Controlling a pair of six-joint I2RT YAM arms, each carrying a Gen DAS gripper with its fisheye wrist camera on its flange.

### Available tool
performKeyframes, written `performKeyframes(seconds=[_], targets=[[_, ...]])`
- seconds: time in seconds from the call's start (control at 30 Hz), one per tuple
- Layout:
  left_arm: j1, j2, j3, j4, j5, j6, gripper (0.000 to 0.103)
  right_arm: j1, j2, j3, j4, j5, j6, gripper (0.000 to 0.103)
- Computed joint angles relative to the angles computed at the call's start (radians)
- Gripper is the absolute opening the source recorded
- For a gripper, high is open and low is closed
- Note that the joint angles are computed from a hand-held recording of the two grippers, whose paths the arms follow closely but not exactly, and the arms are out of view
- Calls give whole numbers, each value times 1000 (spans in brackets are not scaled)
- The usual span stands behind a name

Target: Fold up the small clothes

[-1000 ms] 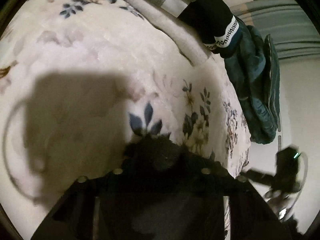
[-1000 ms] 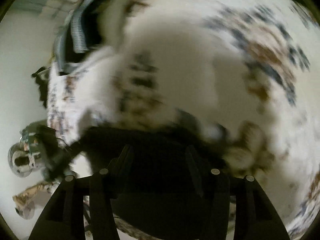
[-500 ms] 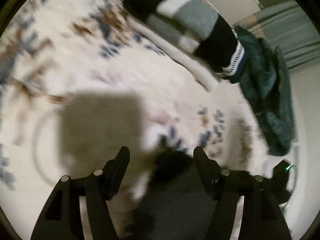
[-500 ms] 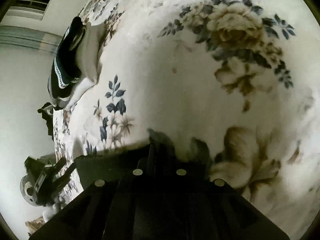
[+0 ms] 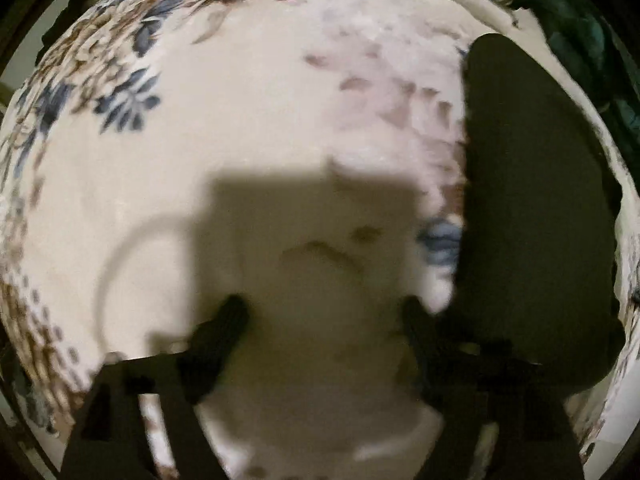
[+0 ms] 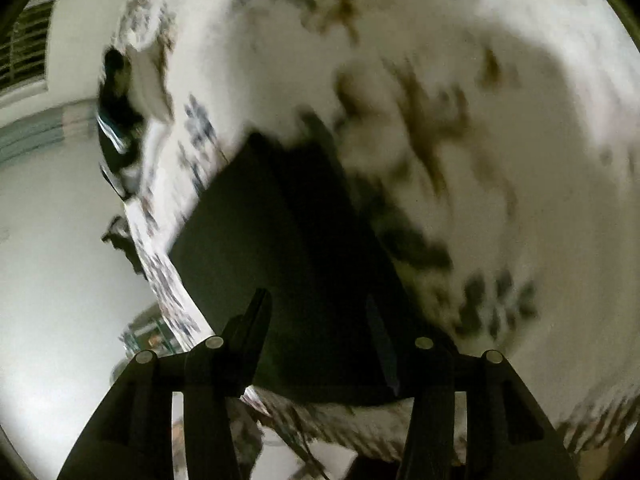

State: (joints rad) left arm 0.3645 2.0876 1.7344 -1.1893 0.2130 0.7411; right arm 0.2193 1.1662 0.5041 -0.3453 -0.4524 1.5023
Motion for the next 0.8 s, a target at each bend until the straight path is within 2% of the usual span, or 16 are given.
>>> performKeyframes(seconds=[0.03,0.1,0.2,0.23,0.27,0.3,0.37,0.47,0.53,0.6,0.7,0.77,0.8], targets=[[-15,0,-23,25,-5,-19,103,41,14,-16,43,5,34,52],[-49,-24,-83,95,-59,-50,103,115,76,-27,142,20,68,52],[-62,-47,-127,139,-79,-66,103,195,210,40,131,63,32,49],[-61,-34,-107,118,-77,-60,103,224,237,73,98,99,23,39],[-60,-18,-74,83,-77,-57,103,248,248,101,60,131,25,2],[-65,-19,-60,54,-79,-65,103,265,239,103,57,152,43,3],[-58,0,22,-32,-61,-82,103,317,169,147,-93,245,86,3],[-35,-9,116,-126,1,-96,103,373,17,145,-244,338,179,2],[-25,-27,157,-170,35,-94,103,417,-64,106,-277,354,251,2],[-30,-49,164,-197,54,-94,103,451,-71,60,-224,346,292,2],[-58,-71,137,-189,53,-92,103,415,-10,-32,-4,252,295,4],[-81,-90,92,-165,48,-99,103,361,11,-47,24,219,265,13],[-84,-91,91,-168,53,-100,103,341,-24,-62,8,228,261,23]])
